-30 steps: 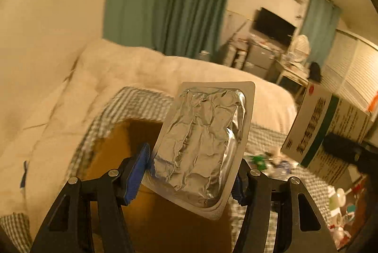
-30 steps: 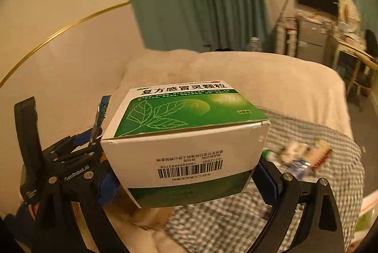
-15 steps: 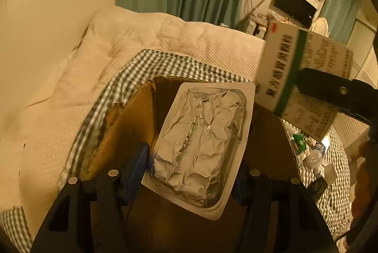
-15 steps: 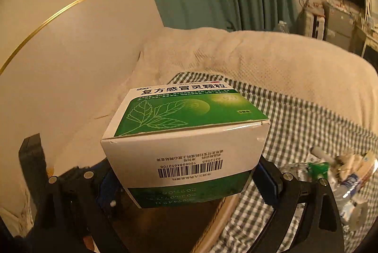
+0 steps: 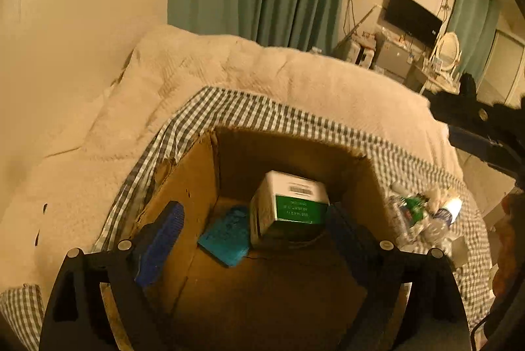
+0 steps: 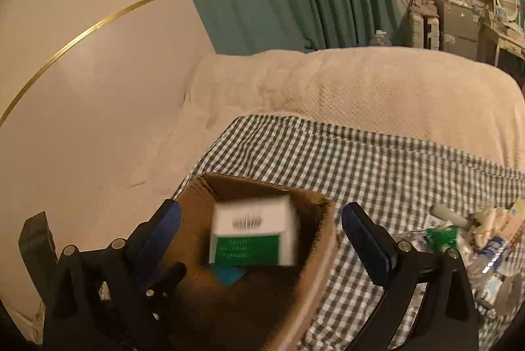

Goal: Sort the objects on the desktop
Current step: 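Carry the blister pack and green-and-white box into the cardboard box and release both, then move both tools back over the items on the bedspread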

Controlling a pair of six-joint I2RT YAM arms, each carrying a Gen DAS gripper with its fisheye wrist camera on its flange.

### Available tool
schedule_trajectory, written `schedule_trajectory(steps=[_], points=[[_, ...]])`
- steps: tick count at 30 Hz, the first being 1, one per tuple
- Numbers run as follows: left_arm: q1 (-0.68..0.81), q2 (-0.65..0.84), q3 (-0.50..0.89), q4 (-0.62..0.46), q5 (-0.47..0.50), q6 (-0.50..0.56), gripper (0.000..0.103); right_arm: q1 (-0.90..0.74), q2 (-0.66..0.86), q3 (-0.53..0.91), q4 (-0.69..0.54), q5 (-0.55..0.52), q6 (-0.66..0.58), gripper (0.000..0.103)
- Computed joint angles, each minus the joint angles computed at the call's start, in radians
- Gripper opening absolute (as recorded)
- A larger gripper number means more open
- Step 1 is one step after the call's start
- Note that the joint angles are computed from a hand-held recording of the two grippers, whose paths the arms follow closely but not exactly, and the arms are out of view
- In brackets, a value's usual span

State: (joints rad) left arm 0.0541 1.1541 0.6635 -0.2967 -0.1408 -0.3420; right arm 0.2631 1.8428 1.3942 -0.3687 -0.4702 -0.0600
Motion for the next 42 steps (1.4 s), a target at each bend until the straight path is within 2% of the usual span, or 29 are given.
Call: schedule_trajectory(steps=[8,10,14,16,19,24,26,30,36,42], points=[[-0.275,-0.104,0.121,-0.148,-0.201,-0.123,0.092,-0.168,-0.203,-0.051,-0.103,-0.037,-0.059,0.099],[-0.378,-0.082,0.174,-0.173,-0.254,-0.172,0.098,-0.248,-0.254,-0.059,-0.133,-0.059,-0.087,0.099],[-0.569,0.018,0.294,-0.199,-0.354,-0.236,0.100,-0.405,-0.320,-0.060,-0.194,-0.110,-0.142,0.099],[-0.675,0.112,0.380,-0.210,-0.453,-0.218,0.100,-0.487,-0.309,-0.025,-0.228,-0.141,-0.164,0.099],[-0.772,0.271,0.516,-0.201,-0.511,-0.156,0.100,-0.594,-0.274,0.005,-0.238,-0.166,-0.199,0.099],[-0.822,0.513,0.671,-0.132,-0.474,-0.094,0.103,-0.707,-0.198,0.030,-0.205,-0.181,-0.264,0.099],[-0.815,0.609,0.703,-0.090,-0.426,-0.085,0.103,-0.732,-0.150,0.048,-0.178,-0.178,-0.267,0.099],[-0.800,0.762,0.664,0.076,-0.352,-0.065,0.103,-0.752,-0.027,0.087,-0.115,-0.142,-0.281,0.099],[-0.786,0.947,0.664,0.204,-0.256,-0.120,0.103,-0.787,0.170,0.160,-0.087,-0.089,-0.346,0.099],[-0.786,1.088,0.729,0.222,-0.212,-0.171,0.103,-0.815,0.379,0.269,-0.095,-0.021,-0.388,0.099]])
